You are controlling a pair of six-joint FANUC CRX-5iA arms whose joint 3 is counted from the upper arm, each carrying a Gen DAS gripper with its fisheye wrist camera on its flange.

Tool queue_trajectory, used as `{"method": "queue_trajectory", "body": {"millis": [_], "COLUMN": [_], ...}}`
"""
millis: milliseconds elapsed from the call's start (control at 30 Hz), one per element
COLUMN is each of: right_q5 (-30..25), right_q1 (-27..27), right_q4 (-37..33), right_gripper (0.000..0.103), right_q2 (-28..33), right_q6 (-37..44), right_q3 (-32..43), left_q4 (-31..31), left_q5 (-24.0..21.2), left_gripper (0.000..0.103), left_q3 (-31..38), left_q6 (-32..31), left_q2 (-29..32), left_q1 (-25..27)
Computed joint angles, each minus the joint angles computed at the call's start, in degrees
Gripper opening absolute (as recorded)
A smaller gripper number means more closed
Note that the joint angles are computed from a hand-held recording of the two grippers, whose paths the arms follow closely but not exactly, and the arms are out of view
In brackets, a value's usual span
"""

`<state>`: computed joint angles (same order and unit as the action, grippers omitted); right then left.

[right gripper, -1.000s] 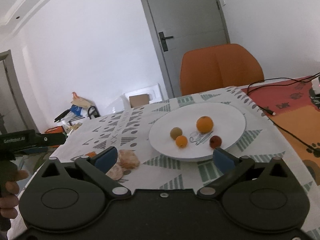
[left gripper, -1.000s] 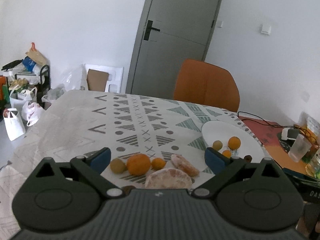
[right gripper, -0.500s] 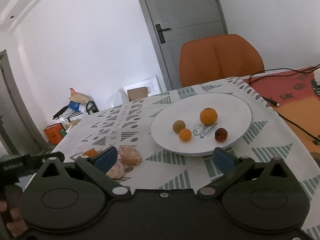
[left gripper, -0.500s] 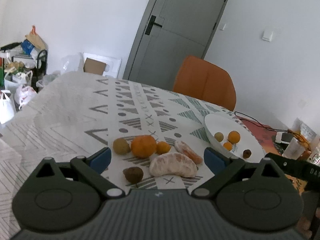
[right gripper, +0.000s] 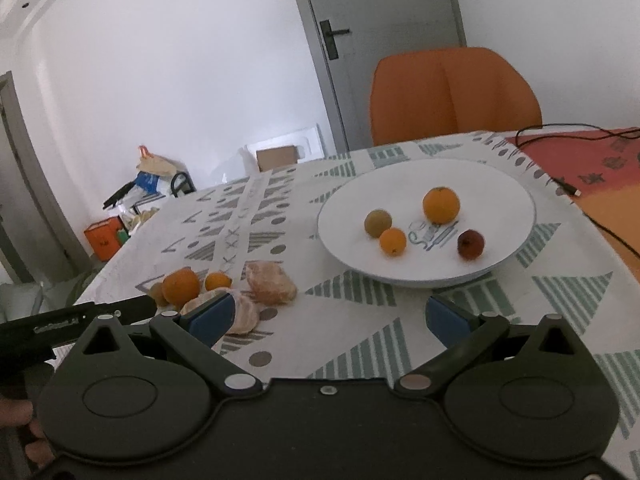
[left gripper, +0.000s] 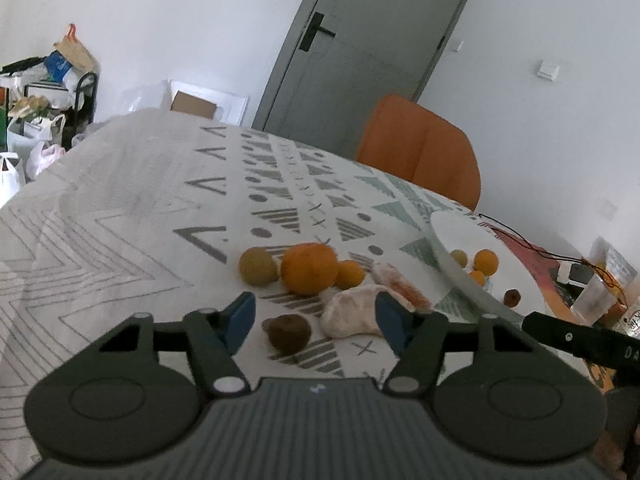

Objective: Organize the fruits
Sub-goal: 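Return to the pile and grasp the dark brown fruit with the left gripper, then lift the brown fruit with the left gripper while the right gripper reaches for the peeled mandarin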

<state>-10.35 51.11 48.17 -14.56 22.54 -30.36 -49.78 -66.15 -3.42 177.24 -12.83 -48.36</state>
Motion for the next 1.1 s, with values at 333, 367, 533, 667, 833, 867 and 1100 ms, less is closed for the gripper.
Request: {"method": "queue_trajectory", "body": {"millis": [333,367,533,667,833,867,1100], "right_q5": [-5.01,-5.47,-8.24,-9.32,-12.3,-12.05,-10.7], "right_q1": [5.44,5.88,7.67,8.8,10.24,10.53,11.56], "right_q4": [-16.6,-18.17,-25.12,-24.26,-27.99,-26.65,-7.86], "right_gripper": [0.103,0.103,0.103,0.103,0.103,0.103,0.103], "right_q2": [4.47,4.95,7.47,9.19,11.35,11.67,14.21], "right_q6": [17.2,18.85,26.41,27.28,31.85,31.12,16.86], "right_q3": [7.75,8.57,12.82,14.41,17.61,17.49,14.96], "left_q4": [2.01,1.73,0.64,-0.27,-1.86,-2.0,-4.06], "left_q5": [0.4,-0.05,-2.3,-4.49,-7.62,-8.16,-13.28], "left_gripper": [0.023,0.023,0.023,0.023,0.023,0.023,0.023], "left_q3": [-2.64,-2.7,-3.07,-2.89,-3.36,-3.52,-4.24], "left_q6": [1.26,1.52,2.52,2.84,4.95,5.34,8.2], "left_q2": [-2.0,-2.2,-3.41,-4.15,-5.45,-5.71,-7.52], "left_q1": [1.7,1.38,0.02,-0.83,-2.11,-2.22,-4.74]}}
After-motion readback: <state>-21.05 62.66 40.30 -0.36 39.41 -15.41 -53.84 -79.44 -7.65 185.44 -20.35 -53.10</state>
